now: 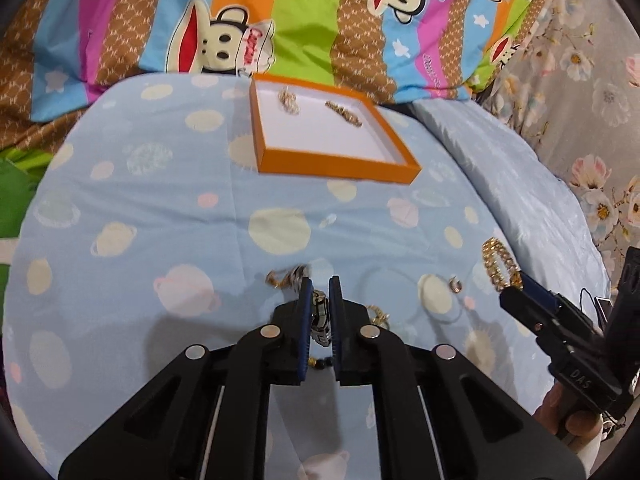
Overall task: Organize jewelry
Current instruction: 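Carry the silver watch and gold cuff in both tools over the orange box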
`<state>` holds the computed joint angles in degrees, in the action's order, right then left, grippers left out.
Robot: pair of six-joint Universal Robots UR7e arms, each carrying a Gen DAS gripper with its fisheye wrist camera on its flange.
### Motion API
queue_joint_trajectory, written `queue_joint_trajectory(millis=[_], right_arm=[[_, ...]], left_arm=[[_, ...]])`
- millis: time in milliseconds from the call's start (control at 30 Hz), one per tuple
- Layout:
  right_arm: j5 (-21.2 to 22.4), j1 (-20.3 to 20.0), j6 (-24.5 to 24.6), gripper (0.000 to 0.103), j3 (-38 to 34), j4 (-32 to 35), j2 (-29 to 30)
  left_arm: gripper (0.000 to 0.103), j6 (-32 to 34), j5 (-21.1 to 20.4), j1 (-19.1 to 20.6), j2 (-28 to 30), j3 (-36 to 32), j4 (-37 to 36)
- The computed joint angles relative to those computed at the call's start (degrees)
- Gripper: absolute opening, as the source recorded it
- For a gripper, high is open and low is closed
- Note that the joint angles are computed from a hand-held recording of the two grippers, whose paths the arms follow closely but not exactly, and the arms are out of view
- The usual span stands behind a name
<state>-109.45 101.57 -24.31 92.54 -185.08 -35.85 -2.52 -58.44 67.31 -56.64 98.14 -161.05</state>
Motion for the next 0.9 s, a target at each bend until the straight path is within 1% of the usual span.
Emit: queue_joint_trajectory(millis=[100,267,367,467,533,600,667,700,767,867,900], right_arm=[[0.1,0.3,-0.7,0.050,-1.4,0.3,0.4],[0.0,0.7,-2.4,0.050,-5.1,0.6,1.9],[0.1,0.8,-3.6,0.050,-8.7,1.9,3.5],[0.4,0.8,-4.3,0.050,-14.4,4.9,5.9],[1.0,0.7,-4.0,0.050,-19.4,8.4,8.0],[2.0,0.5,-3.3,0.050,-26.0,13.0,10.9],[2.5,0.3,-2.7,0.050,-33.8,18.1,14.8],[2.6,0.1,-2.5,0.050,-38.1,20.8,17.0],[1.8,-0.1,-2.6,0.050,-45.6,25.0,21.1],[0.1,-0.7,-2.4,0.050,-59.3,32.6,28.6],[-0.4,-1.0,-2.1,0.050,-64.6,35.8,31.5]], left_arm=[[0.005,0.8,-1.5,-0.1,0.1,-2.0,0.8],[0.005,4.8,-0.3,-1.1,1.9,-6.0,0.0],[0.005,7.1,0.4,-1.4,4.2,-10.0,0.1],[0.005,8.8,0.9,-1.2,7.9,-16.2,1.5],[0.005,9.5,0.7,-0.8,11.0,-21.6,2.9],[0.005,10.4,0.5,-0.3,14.5,-27.4,4.4],[0.005,10.8,-0.2,0.5,18.4,-34.0,6.3],[0.005,10.7,-0.5,0.8,19.6,-36.0,7.0],[0.005,10.4,-1.5,1.7,23.3,-42.5,9.6],[0.005,8.9,-2.5,3.3,28.7,-51.7,13.9],[0.005,7.8,-3.2,4.2,30.7,-55.3,16.4]])
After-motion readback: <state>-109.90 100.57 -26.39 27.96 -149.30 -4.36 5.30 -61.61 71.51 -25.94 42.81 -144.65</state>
